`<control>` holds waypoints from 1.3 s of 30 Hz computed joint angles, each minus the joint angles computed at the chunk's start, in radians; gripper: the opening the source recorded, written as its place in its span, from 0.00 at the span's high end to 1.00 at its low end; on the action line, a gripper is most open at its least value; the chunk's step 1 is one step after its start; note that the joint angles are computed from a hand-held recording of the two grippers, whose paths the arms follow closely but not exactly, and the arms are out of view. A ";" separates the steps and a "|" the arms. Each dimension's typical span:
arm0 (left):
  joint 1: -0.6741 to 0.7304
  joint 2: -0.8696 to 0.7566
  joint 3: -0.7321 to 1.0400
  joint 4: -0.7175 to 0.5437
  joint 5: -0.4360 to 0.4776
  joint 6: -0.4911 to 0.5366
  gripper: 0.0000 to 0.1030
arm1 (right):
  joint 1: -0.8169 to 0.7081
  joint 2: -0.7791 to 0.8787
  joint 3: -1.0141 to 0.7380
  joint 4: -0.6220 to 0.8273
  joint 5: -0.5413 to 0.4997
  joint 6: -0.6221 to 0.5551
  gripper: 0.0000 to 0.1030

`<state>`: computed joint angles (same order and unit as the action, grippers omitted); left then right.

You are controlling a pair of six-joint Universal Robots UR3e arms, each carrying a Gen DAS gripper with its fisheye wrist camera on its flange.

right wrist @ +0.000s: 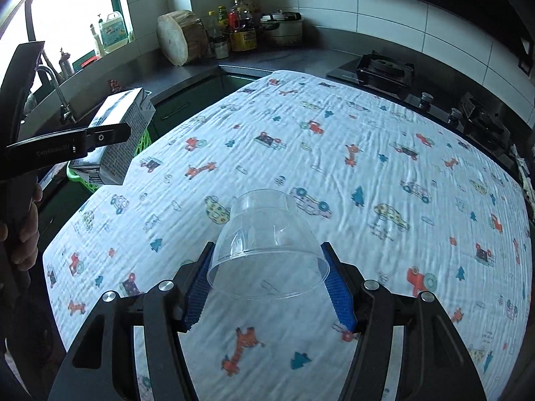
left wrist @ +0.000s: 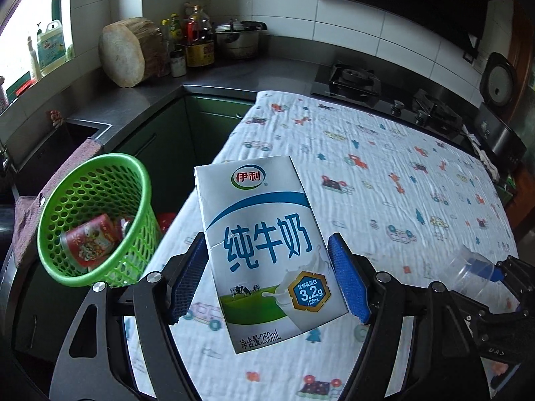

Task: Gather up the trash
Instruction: 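Carry the milk carton to the basket with the left tool while the right tool carries the clear cup, then drop the milk carton into the basket with the left tool while the right tool drops the clear cup in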

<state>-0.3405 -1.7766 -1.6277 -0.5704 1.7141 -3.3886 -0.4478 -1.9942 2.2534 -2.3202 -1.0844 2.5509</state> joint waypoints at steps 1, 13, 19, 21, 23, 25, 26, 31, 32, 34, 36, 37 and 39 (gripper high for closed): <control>0.026 0.021 -0.025 0.008 -0.003 0.014 0.30 | 0.047 0.035 -0.016 -0.036 -0.016 0.038 0.42; 0.427 0.188 -0.240 0.074 -0.083 0.202 0.31 | 0.518 0.507 -0.400 -0.259 -0.159 0.369 0.42; 0.601 0.161 -0.265 0.092 -0.122 0.264 0.31 | 0.663 0.720 -0.665 -0.236 -0.205 0.440 0.42; 0.648 0.160 -0.284 0.100 -0.138 0.285 0.31 | 0.694 0.786 -0.756 -0.217 -0.213 0.457 0.42; 0.689 0.149 -0.294 0.110 -0.164 0.303 0.31 | 0.719 0.847 -0.844 -0.191 -0.214 0.474 0.42; 0.729 0.142 -0.311 0.125 -0.195 0.317 0.31 | 0.746 0.917 -0.947 -0.158 -0.213 0.489 0.42; 0.747 0.137 -0.320 0.138 -0.212 0.322 0.31 | 0.762 0.953 -1.000 -0.145 -0.220 0.494 0.42; 0.809 0.103 -0.342 0.187 -0.268 0.326 0.31 | 0.823 1.120 -1.258 -0.061 -0.212 0.528 0.42; 0.820 0.097 -0.347 0.201 -0.282 0.330 0.31 | 0.835 1.156 -1.315 -0.041 -0.214 0.532 0.42; 0.827 0.087 -0.349 0.217 -0.285 0.335 0.31 | 0.855 1.221 -1.420 0.002 -0.215 0.538 0.42; 0.839 0.079 -0.350 0.230 -0.299 0.341 0.31 | 0.870 1.288 -1.532 0.048 -0.213 0.547 0.42; 0.842 0.074 -0.348 0.232 -0.300 0.341 0.31 | 0.873 1.319 -1.581 0.067 -0.206 0.553 0.42; 0.852 0.068 -0.350 0.245 -0.310 0.343 0.31 | 0.886 1.398 -1.715 0.122 -0.206 0.563 0.42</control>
